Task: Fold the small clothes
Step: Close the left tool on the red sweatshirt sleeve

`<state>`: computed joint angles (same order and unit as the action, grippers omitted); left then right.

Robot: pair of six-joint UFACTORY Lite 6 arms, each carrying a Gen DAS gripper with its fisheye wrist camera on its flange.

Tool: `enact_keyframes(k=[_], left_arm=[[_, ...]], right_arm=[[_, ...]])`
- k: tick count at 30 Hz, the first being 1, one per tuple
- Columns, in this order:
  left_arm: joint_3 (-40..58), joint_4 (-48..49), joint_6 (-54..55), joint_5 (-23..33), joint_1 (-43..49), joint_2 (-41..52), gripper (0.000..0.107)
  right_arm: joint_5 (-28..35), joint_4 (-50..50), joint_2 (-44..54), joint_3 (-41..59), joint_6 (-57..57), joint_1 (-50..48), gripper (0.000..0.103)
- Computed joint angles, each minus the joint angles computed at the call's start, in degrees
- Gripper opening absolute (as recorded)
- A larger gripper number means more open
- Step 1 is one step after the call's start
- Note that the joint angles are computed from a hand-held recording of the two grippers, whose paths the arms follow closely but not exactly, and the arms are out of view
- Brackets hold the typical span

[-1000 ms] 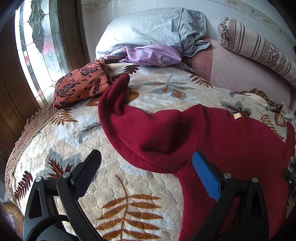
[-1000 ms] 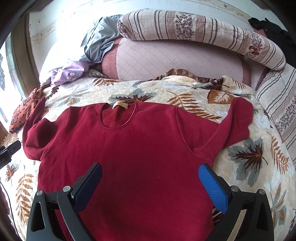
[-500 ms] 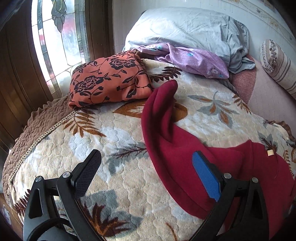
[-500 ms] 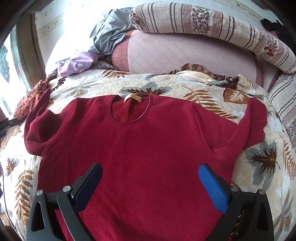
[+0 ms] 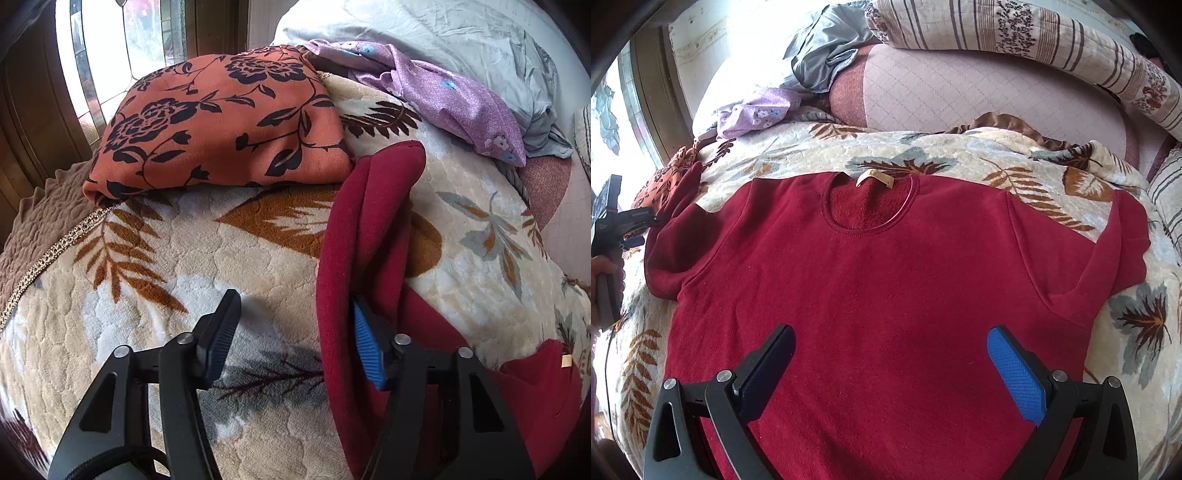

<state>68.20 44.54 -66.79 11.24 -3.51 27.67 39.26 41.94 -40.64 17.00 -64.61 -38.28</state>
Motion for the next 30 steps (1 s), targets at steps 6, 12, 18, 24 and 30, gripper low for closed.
enact_keyframes(k=[6, 12, 18, 24, 30], left_arm=[[-1.63, 10.82, -10.93, -0.41, -1.5, -0.87, 0.033], [-5.43, 20.38, -20.68, 1.76, -4.36, -6.81, 0.016], [-12.19, 13.35, -13.5, 1.7, -10.17, -23.75, 0.015], [-10.87, 11.87, -12.02, 7.76, -29.21, -33.38, 0.015], [-8.6, 8.13, -10.69, 11.2, -31.52, -28.52, 0.019]], right_arm=[[1.21, 1.8, 1.17, 0.3, -2.79, -2.53, 0.103], [2.99, 1.4, 0.16, 0.64, -2.7, -3.67, 0.103], [7.03, 2.11, -0.54, 2.25, -5.42, -8.74, 0.103], [11.88, 4.36, 2.81, 5.97, -11.33, -18.5, 0.103], [17.36, 4.35, 7.95, 9.75, -14.97, -26.5, 0.103]])
